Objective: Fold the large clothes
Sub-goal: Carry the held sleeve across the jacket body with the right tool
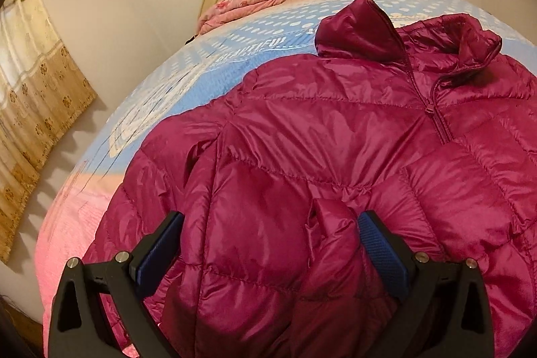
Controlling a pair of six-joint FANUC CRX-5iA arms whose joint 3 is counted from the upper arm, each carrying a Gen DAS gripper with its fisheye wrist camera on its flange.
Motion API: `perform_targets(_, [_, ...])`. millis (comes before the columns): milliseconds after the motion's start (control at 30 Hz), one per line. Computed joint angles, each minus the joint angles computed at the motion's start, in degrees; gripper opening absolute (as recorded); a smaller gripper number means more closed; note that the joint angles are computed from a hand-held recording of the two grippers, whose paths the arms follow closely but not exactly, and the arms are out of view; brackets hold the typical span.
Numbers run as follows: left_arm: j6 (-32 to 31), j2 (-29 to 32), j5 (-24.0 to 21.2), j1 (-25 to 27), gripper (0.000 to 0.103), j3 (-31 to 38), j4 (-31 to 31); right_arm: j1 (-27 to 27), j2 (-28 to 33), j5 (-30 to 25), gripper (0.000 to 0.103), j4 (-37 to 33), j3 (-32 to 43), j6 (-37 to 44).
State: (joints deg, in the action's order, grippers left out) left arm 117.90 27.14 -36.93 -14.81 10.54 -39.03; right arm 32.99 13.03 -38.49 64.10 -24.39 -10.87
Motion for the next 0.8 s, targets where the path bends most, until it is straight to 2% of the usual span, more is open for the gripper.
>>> perform_targets(100, [-0.5, 0.0, 0.3, 0.3, 0.102, -0.2, 1.1, 2.1, -1.3, 1.3, 0.018, -1.4, -1.3, 3.1])
perform_targets(267, [-1.9, -0.3, 1.5, 1.1, 0.102, -0.9, 3.1, 2.9, 2.4, 2.7, 0.018, -6.6, -0.2, 6.5])
perform_targets(400, [-3.0, -0.4, 2.1, 1.7, 0.102, -1.3, 4.4, 3.5, 3.6, 0.8, 0.018, -6.9, 0.7, 7.8])
perform_targets(800, [-1.3, 0.0, 1.0, 0.5, 0.102, -0.6, 1.7, 4.3, 5.2, -1.6, 0.018, -5.2, 1.5, 7.5])
